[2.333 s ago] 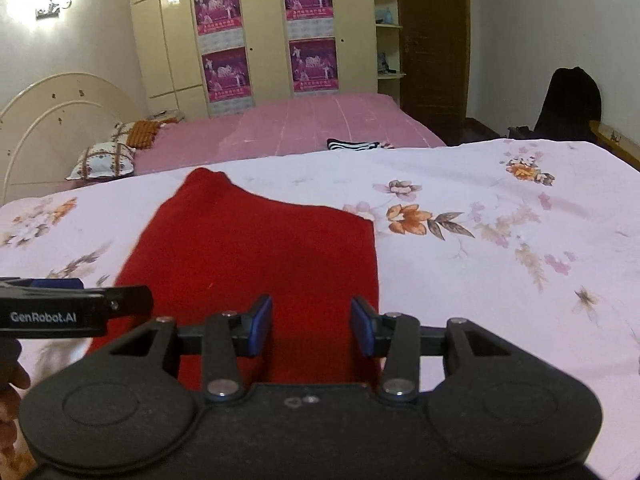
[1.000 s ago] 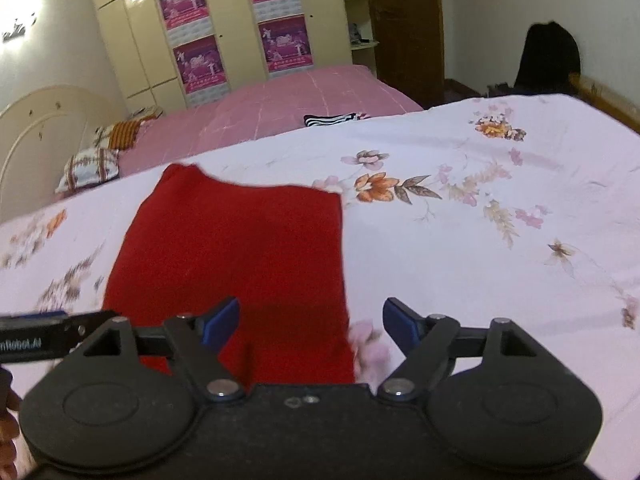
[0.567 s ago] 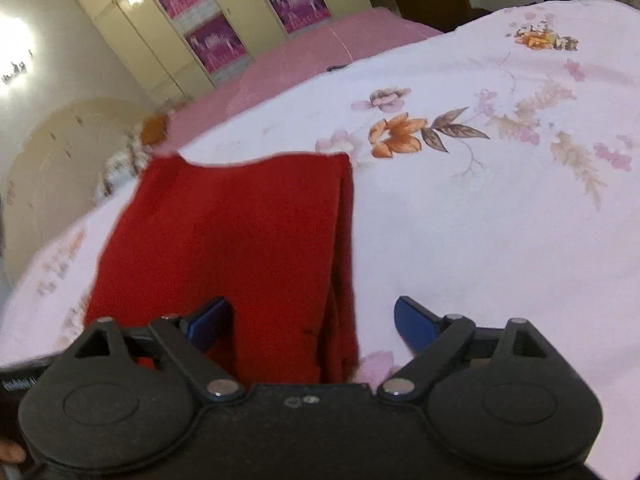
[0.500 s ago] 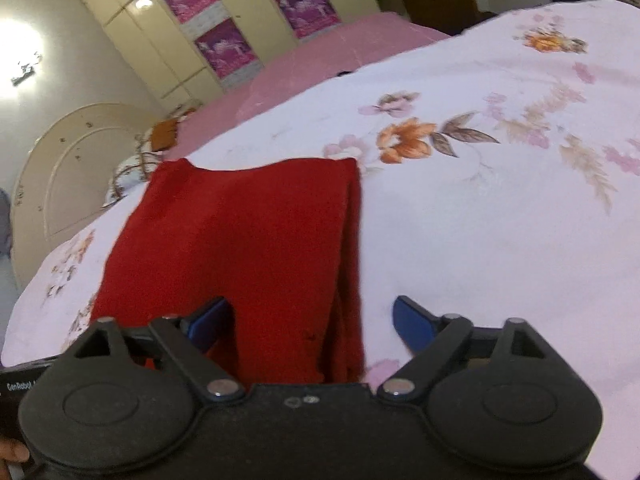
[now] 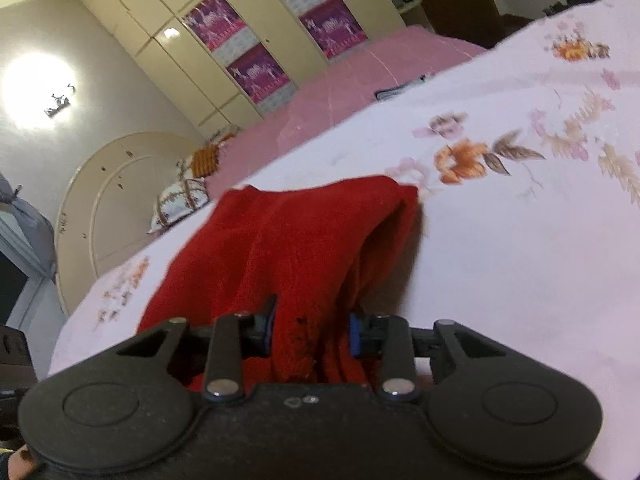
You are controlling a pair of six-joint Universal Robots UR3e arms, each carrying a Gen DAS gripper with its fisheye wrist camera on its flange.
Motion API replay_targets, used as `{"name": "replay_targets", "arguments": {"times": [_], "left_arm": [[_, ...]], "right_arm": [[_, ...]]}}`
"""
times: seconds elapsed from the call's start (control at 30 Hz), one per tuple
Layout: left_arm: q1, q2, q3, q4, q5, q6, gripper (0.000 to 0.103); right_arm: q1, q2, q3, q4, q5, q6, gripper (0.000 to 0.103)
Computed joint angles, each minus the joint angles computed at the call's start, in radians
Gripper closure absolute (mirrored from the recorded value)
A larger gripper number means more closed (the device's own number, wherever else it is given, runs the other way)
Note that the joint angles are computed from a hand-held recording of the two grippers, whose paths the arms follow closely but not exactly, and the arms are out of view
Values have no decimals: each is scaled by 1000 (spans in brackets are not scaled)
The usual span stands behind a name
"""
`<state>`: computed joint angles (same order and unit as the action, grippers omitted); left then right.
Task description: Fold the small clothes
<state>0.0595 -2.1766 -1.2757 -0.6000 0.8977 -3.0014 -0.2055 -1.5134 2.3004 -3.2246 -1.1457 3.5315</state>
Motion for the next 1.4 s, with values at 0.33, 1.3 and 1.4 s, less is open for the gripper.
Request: {"name": "replay_targets", "arguments": {"times": [0.33,1.3,1.4], "left_arm": [[240,188,-130,-79,-90,162,66],[605,-123,65,-80,-69,441,23],[635,-27,-59,-42,-102,443,24]], "right_arm": [[287,175,-312,16,-140,143,71],[772,917,-1494,606,-644,254,52],[816,849,-1449,574,-718,209,60]]}}
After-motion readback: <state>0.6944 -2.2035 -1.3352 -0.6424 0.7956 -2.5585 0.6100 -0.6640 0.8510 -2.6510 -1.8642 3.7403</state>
